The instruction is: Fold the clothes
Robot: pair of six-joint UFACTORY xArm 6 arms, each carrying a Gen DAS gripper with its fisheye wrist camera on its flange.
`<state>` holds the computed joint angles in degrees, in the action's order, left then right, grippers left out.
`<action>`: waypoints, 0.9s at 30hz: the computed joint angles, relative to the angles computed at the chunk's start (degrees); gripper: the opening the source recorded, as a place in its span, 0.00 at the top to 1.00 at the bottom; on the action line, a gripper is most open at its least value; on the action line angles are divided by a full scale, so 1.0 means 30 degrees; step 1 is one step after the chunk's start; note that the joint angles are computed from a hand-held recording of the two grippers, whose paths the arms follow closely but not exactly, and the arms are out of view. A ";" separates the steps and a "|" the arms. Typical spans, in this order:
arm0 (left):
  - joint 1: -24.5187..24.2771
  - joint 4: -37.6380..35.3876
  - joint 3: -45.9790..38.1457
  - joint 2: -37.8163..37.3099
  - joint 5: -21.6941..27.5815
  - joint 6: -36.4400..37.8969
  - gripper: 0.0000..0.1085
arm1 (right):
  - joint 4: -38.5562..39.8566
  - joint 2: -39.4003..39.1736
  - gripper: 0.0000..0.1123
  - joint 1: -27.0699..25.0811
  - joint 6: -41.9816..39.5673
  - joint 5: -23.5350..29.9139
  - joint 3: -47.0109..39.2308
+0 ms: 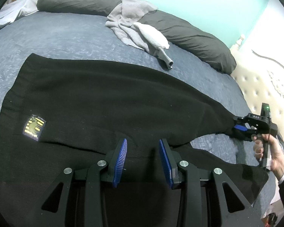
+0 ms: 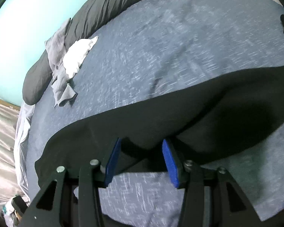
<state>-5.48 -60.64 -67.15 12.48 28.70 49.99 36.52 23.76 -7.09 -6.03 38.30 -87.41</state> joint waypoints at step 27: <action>0.0026 -0.0250 -0.0011 -0.0090 0.0278 0.0086 0.65 | 0.0364 -0.3624 0.97 0.0046 -0.1482 0.1163 0.5647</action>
<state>-5.40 -61.39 -67.18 12.21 29.54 50.24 37.61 12.89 -6.95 -10.48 41.79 -70.47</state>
